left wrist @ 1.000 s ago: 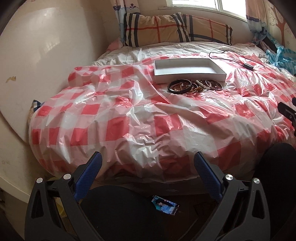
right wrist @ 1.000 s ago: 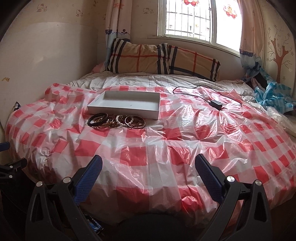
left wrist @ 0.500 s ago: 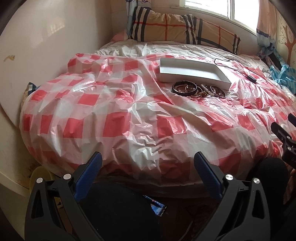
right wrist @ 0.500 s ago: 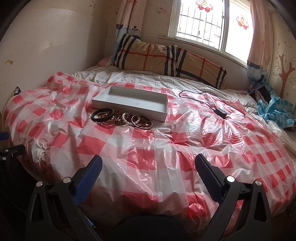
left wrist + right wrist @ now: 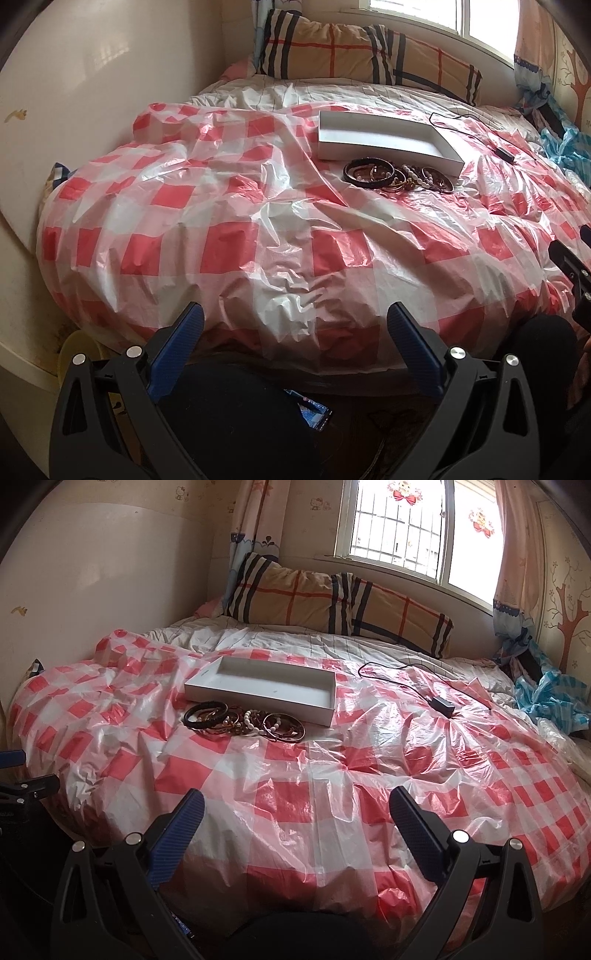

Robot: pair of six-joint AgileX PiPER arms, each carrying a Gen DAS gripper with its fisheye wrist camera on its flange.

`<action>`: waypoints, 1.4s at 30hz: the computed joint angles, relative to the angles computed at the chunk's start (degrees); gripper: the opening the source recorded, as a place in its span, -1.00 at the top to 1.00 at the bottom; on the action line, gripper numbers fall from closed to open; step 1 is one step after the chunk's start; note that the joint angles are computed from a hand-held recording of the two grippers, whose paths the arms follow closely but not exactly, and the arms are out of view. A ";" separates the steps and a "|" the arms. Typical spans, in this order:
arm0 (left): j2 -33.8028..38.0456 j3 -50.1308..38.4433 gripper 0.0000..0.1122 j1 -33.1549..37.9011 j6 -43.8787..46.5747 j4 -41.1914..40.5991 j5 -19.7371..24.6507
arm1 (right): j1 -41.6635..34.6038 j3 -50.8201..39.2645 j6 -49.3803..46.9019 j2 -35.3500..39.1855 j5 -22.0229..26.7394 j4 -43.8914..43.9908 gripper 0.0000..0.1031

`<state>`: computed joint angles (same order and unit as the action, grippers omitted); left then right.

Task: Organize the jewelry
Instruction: 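Move both open tools toward the bracelet pile beside the white box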

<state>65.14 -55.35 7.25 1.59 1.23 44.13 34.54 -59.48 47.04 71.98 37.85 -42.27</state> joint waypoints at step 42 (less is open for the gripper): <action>54.97 -56.98 -0.70 -9.28 8.62 -6.48 8.88 | -19.60 -65.19 -46.05 55.13 16.93 44.28 -0.86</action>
<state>120.11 -112.33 -2.04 10.21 -5.24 53.00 14.94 -124.68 0.99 127.11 54.78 2.01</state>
